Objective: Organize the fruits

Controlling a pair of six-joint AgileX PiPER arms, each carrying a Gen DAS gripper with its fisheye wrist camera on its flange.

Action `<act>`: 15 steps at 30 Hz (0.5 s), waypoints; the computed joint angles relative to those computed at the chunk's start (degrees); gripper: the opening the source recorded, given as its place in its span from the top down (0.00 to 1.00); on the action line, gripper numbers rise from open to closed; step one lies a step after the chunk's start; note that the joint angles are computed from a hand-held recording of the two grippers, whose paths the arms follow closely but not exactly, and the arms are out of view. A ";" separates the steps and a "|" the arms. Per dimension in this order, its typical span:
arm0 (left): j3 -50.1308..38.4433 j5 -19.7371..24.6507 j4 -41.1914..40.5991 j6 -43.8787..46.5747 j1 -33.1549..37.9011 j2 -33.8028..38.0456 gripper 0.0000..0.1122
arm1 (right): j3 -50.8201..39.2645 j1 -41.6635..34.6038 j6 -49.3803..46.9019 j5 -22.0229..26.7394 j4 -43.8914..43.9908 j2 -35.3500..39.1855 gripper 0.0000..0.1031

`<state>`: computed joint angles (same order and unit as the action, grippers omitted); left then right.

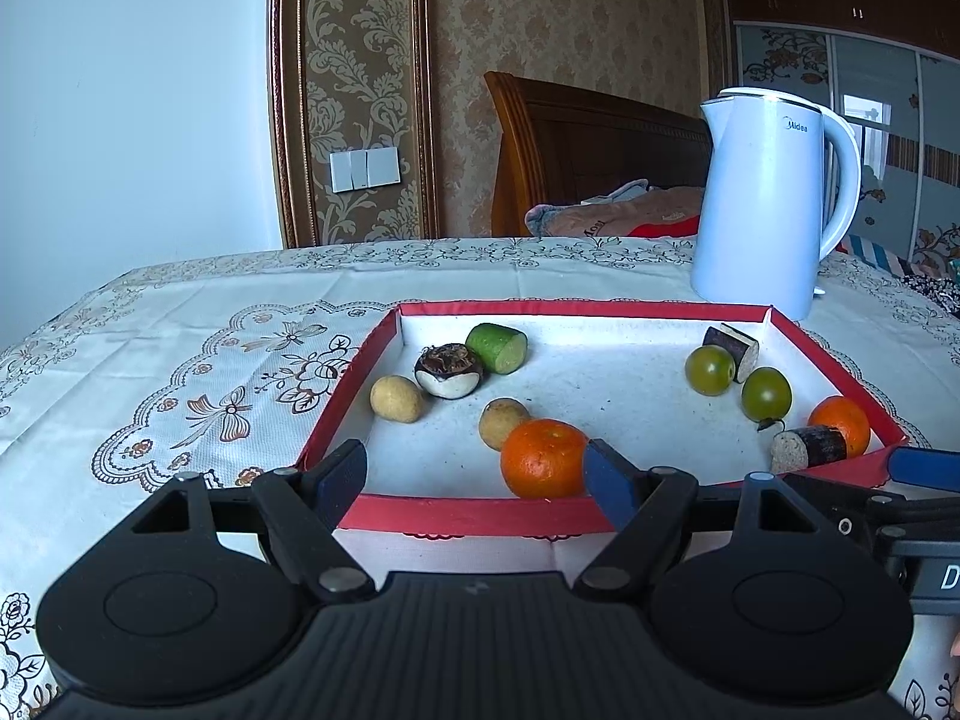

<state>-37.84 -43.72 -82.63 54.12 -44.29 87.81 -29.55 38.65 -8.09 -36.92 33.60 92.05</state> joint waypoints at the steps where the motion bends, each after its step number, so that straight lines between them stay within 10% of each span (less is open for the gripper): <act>1: -0.04 0.04 -0.07 0.07 0.03 -0.04 0.30 | 0.03 0.02 0.00 -0.02 0.02 -0.02 0.00; 15: -0.23 -1.69 0.36 0.09 -0.96 1.02 0.30 | -0.01 -0.18 0.06 0.37 -0.08 -0.07 0.00</act>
